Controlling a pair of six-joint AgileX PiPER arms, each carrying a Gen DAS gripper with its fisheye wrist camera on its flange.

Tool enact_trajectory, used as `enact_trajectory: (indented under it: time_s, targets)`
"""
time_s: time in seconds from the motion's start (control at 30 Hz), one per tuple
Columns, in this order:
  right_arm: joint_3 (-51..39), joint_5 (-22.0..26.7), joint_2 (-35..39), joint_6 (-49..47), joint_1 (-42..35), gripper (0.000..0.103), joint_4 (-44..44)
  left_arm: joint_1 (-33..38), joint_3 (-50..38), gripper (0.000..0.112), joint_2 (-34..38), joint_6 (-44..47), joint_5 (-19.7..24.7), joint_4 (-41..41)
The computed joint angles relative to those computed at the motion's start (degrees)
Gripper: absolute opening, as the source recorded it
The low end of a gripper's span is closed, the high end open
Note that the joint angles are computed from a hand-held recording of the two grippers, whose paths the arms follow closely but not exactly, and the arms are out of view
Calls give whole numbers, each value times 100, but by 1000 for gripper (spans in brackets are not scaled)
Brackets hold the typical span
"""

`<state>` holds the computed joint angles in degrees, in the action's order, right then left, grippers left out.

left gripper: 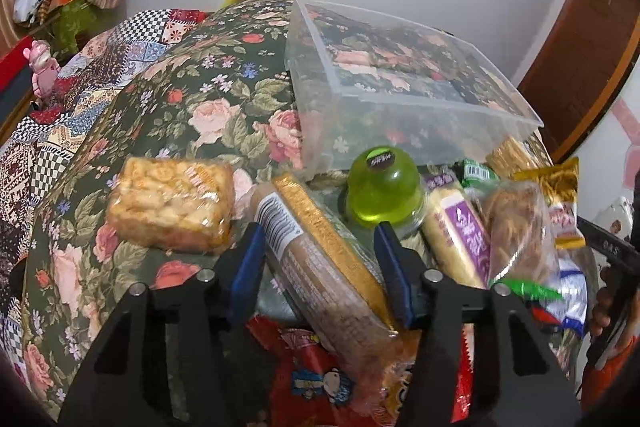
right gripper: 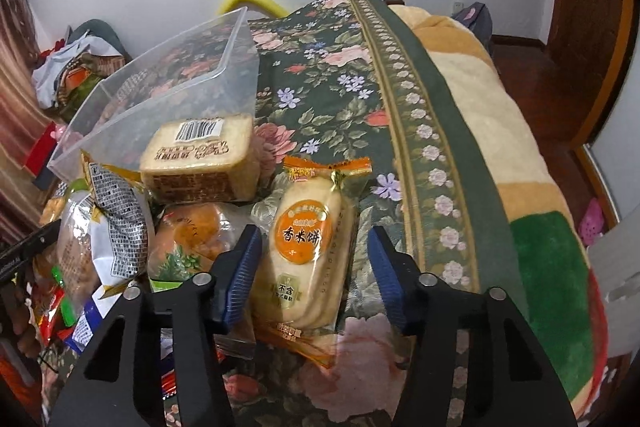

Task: Organize snacks
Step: 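Grasp the long wrapped biscuit stick with the left tool while the right tool grasps the orange-labelled cake pack, then carry both packs into the clear plastic box and open both tools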

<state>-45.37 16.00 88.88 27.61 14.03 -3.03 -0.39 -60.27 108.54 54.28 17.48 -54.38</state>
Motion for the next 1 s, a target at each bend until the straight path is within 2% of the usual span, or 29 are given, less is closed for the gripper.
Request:
enact_trajectory:
  time_s: [0.1, 0.27, 0.37, 0.53, 0.67, 0.73, 0.83, 1.0]
  targets:
    - [13, 11, 1, -23, -8, 46, -31, 97, 39, 54, -53, -270, 72, 371]
    - [-94, 105, 134, 261, 61, 42, -397, 147, -408, 57, 323, -1142, 563, 1022]
    - [-181, 133, 236, 262, 73, 39, -417, -95, -378, 54, 400, -1438, 185, 1332]
    - [-218, 146, 265, 184, 61, 27, -419, -268, -159, 37, 245, -1628, -201, 1618]
    - [-158, 147, 126, 211, 60, 22, -380, -190, -6, 35, 68, -1203, -174, 1182]
    - [-113, 165, 4, 591, 144, 22, -760, -137, 87, 35, -27, -834, -157, 812]
    - [-101, 283, -247, 1096, 293, 22, -1340, -93, 208, 35, -183, -779, -205, 734]
    - [-259, 485, -550, 1235, 408, 22, -1609, -24, 411, 35, -533, -656, -286, 616]
